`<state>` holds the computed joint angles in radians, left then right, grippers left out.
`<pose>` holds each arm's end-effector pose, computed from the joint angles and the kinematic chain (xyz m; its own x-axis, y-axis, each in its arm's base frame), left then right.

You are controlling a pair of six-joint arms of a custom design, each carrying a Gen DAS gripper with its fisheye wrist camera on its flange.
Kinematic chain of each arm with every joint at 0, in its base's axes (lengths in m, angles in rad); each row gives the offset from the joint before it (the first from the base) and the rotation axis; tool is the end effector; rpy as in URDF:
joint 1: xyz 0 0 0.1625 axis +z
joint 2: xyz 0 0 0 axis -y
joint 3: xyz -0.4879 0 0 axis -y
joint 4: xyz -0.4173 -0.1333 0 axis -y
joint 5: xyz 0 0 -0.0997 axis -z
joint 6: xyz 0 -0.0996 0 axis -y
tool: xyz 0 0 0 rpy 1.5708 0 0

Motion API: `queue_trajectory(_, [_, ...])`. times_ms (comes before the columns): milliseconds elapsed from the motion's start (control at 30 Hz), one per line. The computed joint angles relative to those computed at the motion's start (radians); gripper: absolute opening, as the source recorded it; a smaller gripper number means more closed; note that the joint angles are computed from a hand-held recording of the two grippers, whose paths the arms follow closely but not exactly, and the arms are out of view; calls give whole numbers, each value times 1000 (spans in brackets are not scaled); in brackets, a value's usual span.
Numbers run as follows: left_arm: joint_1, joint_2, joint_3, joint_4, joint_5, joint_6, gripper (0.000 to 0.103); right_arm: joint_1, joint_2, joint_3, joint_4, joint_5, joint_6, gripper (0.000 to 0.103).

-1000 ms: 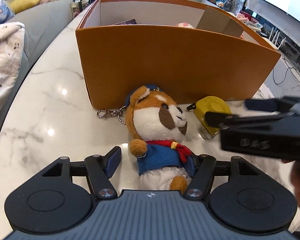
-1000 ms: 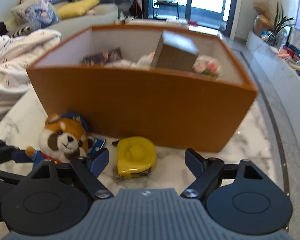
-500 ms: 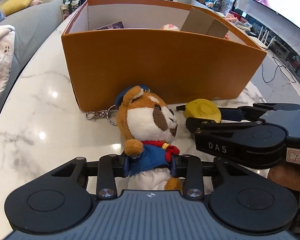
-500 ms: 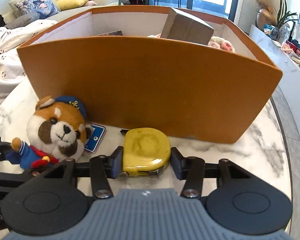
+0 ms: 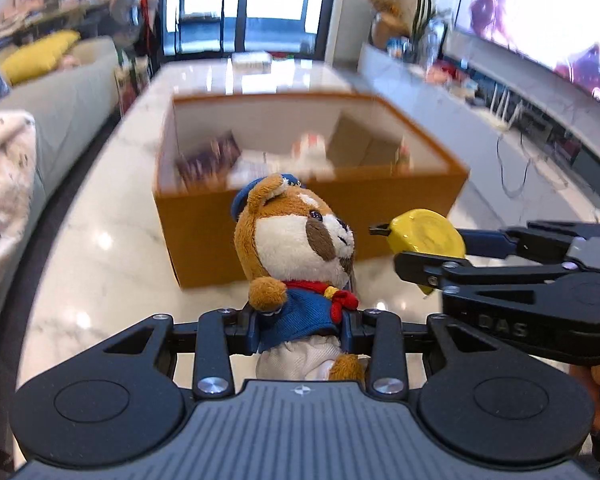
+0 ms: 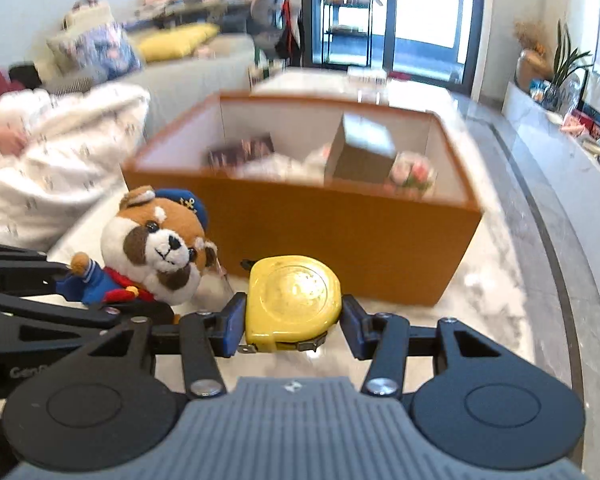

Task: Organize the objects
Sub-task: 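Lift the plush with the left gripper and the tape measure with the right gripper over the orange box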

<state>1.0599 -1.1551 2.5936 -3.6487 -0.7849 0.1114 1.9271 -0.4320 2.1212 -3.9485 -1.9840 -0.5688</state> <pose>-0.0052 -0.4259 0.1982 -0.7742 0.0553 -0.6305 0.4814 0.6982 -0.5299 0.2719 -0.4630 -0.0547 -0.6531 -0.4575 0.6035 -0.7372 0.5665 -0.3683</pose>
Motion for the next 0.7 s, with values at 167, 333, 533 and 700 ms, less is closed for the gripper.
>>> queue_trajectory(167, [-11,6,-49,-111,42,75,41,23,-23,-14,-55,39,30,52])
queue_trajectory(333, [33,33,-150,-114,30,112,41,25,-19,-77,-19,69,81,52])
queue_trajectory(533, [84,73,-235,-120,6,164,41,10,6,-171,51,116,113,52])
queue_trajectory(700, [115,96,-280,-130,-11,179,41,-1,29,-232,88,146,141,52])
